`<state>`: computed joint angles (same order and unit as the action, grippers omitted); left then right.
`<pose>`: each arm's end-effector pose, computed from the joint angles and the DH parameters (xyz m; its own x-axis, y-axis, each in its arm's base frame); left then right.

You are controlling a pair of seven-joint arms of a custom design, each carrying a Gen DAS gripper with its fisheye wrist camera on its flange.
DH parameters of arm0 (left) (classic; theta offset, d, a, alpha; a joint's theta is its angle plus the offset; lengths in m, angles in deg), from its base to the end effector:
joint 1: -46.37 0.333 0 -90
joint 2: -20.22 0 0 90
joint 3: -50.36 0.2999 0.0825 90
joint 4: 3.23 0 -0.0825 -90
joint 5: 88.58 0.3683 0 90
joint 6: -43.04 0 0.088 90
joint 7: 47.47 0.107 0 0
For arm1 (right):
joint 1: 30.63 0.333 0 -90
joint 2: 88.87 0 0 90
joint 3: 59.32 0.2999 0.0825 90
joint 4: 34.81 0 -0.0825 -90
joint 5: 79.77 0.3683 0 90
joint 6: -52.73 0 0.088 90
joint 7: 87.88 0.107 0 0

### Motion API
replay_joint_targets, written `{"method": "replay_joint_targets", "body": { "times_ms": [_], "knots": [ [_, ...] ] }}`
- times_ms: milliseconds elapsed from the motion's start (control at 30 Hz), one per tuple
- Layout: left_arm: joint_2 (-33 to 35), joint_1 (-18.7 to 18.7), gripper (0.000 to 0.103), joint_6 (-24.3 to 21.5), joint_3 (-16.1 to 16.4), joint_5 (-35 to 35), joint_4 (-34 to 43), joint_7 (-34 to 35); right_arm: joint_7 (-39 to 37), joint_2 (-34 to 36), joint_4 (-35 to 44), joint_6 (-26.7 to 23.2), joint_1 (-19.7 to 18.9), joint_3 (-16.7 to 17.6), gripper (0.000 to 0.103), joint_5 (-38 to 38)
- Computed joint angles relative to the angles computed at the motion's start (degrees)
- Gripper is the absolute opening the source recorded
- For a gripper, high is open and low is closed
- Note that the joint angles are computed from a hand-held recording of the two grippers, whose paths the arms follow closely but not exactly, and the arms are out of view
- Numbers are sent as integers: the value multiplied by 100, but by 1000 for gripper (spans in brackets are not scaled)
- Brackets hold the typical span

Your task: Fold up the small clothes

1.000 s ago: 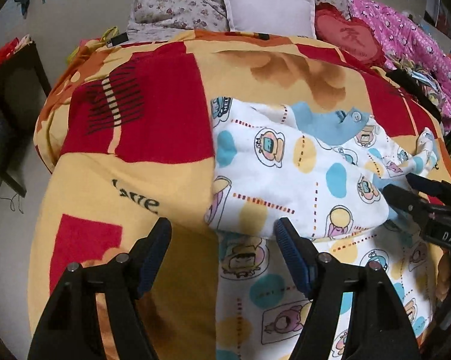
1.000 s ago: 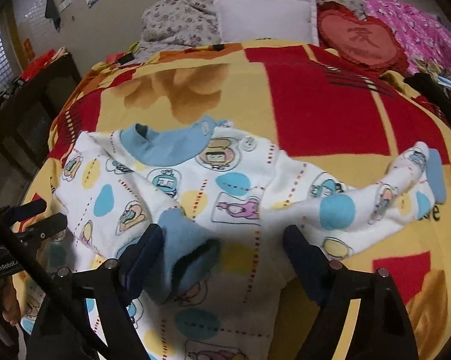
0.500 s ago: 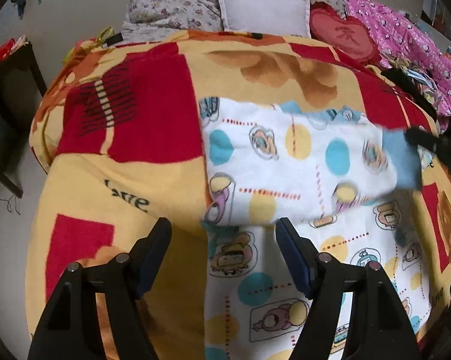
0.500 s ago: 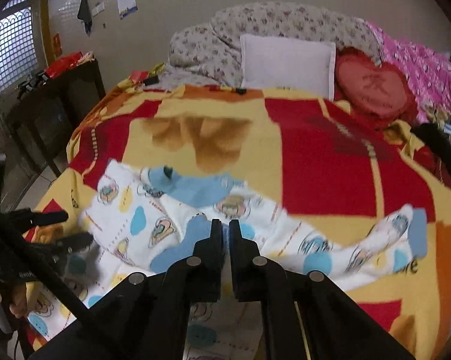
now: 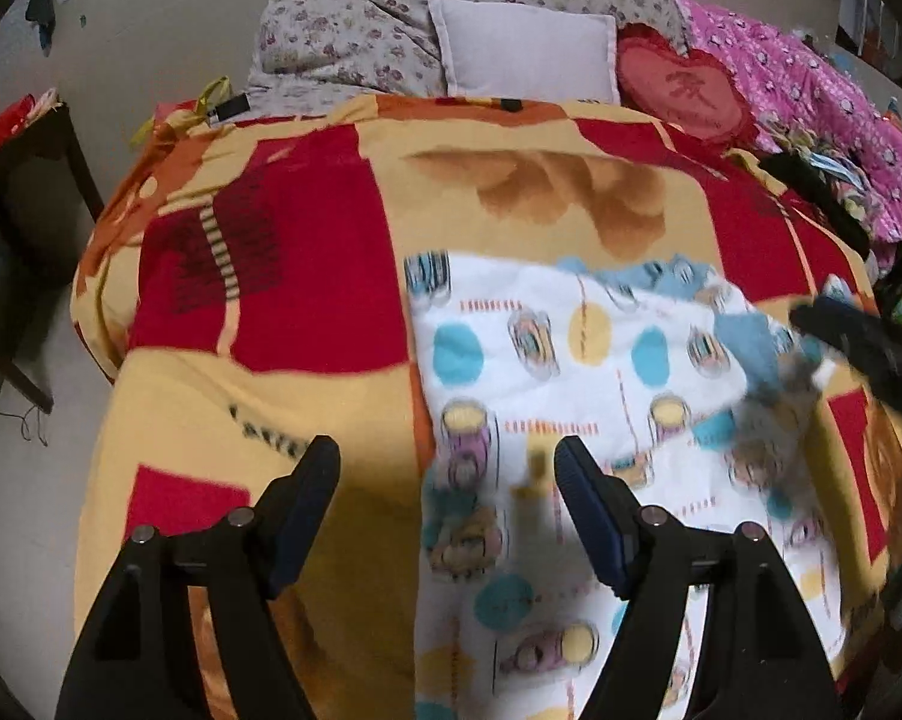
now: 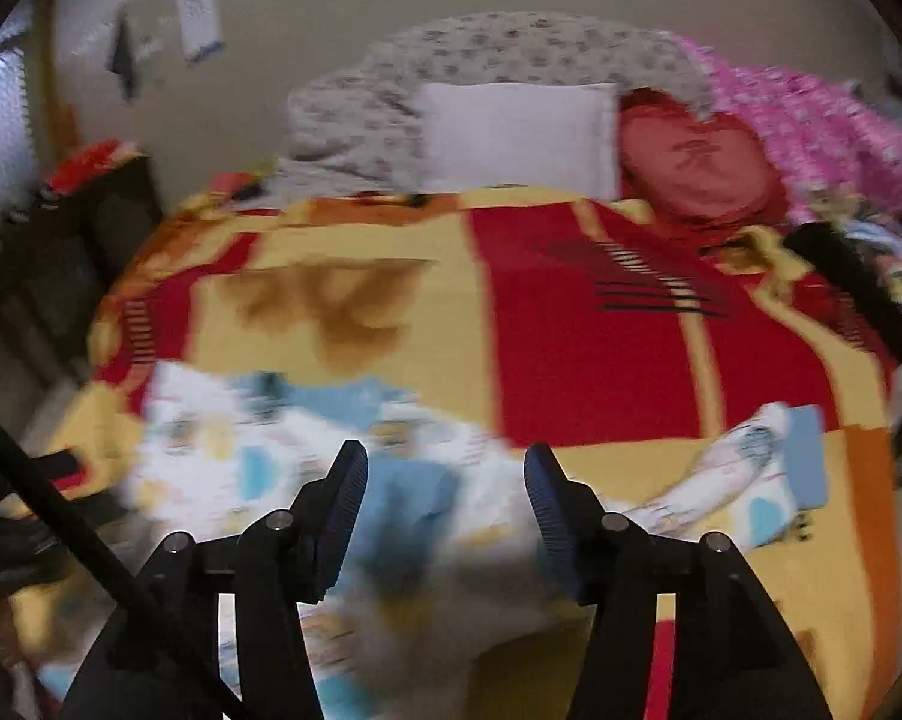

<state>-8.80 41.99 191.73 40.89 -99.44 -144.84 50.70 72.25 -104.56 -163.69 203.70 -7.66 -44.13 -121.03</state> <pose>0.4203 -0.1071 0.5322 -0.2601 -0.9655 0.0110 -0.7820 0.2039 -0.5890 0.3804 0.3319 0.5322 0.0369 -0.9921 -0.1202 -0.6689 0.0648 -0.7405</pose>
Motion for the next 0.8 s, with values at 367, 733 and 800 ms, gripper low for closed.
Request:
{"method": "replay_joint_targets", "body": {
  "times_ms": [367,733,800],
  "knots": [
    [726,150,74,-56,-168,631,281,-621,-1588,950,315,374,589,-296,30,1466],
    [310,24,77,59,213,-242,102,-4,-423,-244,-433,37,-33,184,75,585],
    [390,136,77,27,97,-122,191,-151,-271,-170,-370,-19,-59,120,75,540]
  ]
}}
